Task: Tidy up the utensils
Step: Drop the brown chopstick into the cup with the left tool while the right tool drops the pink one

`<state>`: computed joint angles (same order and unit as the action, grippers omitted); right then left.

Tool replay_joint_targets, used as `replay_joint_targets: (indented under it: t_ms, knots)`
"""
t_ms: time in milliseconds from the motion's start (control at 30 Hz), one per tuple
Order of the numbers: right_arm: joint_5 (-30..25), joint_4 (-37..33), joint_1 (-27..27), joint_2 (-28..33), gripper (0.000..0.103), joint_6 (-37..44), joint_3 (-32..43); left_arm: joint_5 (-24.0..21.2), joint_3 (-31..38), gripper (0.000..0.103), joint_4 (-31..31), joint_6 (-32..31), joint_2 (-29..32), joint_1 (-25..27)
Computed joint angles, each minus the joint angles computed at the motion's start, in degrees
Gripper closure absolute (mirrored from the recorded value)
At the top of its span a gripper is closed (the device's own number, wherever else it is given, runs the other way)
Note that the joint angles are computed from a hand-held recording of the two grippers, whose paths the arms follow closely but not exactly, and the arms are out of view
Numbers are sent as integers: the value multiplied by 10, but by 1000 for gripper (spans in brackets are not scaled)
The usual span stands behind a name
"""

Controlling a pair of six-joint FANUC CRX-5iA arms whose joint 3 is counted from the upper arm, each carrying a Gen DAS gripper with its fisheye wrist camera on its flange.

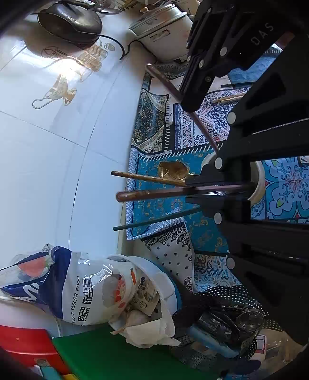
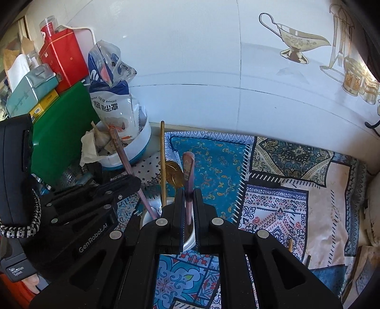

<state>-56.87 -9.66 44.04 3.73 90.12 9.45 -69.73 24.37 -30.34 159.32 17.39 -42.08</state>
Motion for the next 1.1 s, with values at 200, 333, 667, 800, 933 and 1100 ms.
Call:
replay_joint_targets:
  t_ms: [200,333,667,800,933,1100]
  knots:
    - [1,-3,0,-12,85,9,0,-36,29,99,-16,-23,4,-16]
    - [9,-2,-4,-28,85,15,-8,-60,55,94,-36,-29,9,-34]
    - [26,-2,-40,-86,83,40,-50,-96,131,79,-46,-47,51,-62]
    - [29,0,-67,-103,76,47,-70,-99,168,70,-31,-58,82,-67]
    - [30,16,-93,-114,65,44,-94,-102,214,67,-9,-75,123,-70]
    - [18,22,-136,-109,60,49,-111,-117,292,60,22,-98,188,-72]
